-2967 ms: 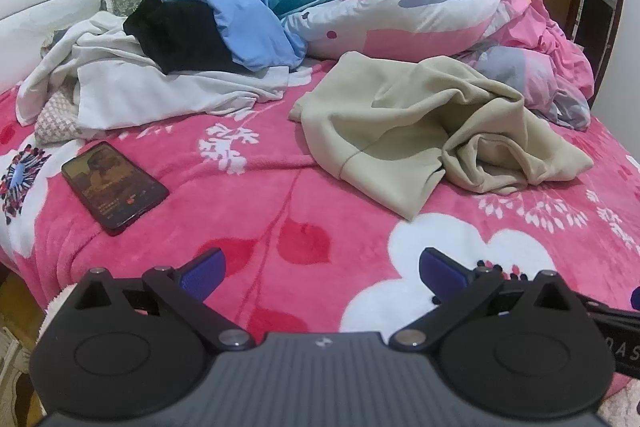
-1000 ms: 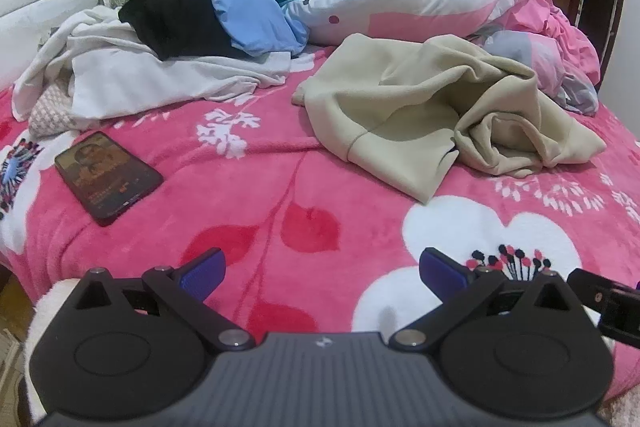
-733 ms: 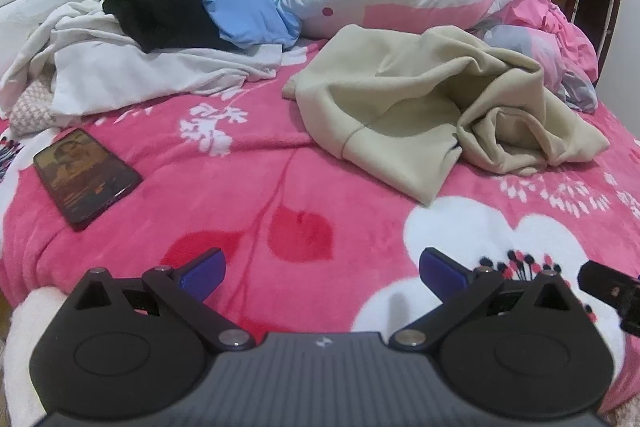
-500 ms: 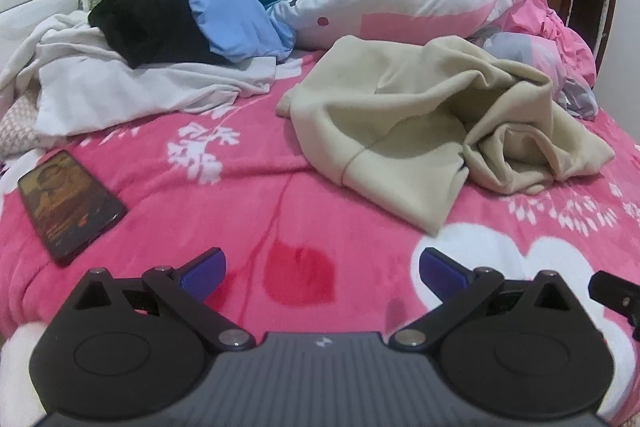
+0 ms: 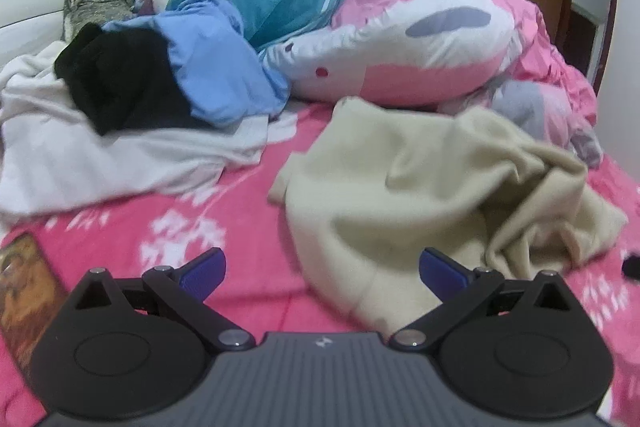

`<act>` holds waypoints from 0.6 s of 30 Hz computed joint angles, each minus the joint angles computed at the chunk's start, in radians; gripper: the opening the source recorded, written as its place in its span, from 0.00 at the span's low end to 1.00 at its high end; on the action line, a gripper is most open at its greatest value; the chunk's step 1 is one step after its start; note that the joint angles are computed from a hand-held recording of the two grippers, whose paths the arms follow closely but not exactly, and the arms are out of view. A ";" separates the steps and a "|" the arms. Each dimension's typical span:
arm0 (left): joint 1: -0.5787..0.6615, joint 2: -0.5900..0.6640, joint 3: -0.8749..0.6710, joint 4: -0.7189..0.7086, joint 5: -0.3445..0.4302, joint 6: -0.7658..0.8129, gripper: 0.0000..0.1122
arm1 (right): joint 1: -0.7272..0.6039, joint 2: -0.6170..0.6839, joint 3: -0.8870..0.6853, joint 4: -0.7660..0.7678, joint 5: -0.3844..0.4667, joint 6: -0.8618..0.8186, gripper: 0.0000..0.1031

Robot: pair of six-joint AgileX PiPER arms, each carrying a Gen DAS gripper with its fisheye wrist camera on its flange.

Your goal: Fold clothes

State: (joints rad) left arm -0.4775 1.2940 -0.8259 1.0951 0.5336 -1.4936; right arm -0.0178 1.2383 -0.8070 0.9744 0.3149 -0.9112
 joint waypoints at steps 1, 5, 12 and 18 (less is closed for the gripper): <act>0.028 0.018 -0.022 -0.005 -0.029 0.016 0.92 | -0.001 0.030 -0.045 0.046 0.003 -0.043 0.99; 0.130 0.124 -0.141 -0.062 -0.127 0.093 0.92 | -0.001 0.193 -0.266 0.231 0.031 -0.193 0.99; 0.205 0.359 -0.376 -0.525 -0.105 0.554 0.66 | 0.054 0.644 -0.880 -0.135 0.259 0.210 0.99; 0.197 0.378 -0.350 -0.491 -0.129 0.513 0.21 | 0.088 0.925 -1.268 -0.481 0.513 0.534 0.79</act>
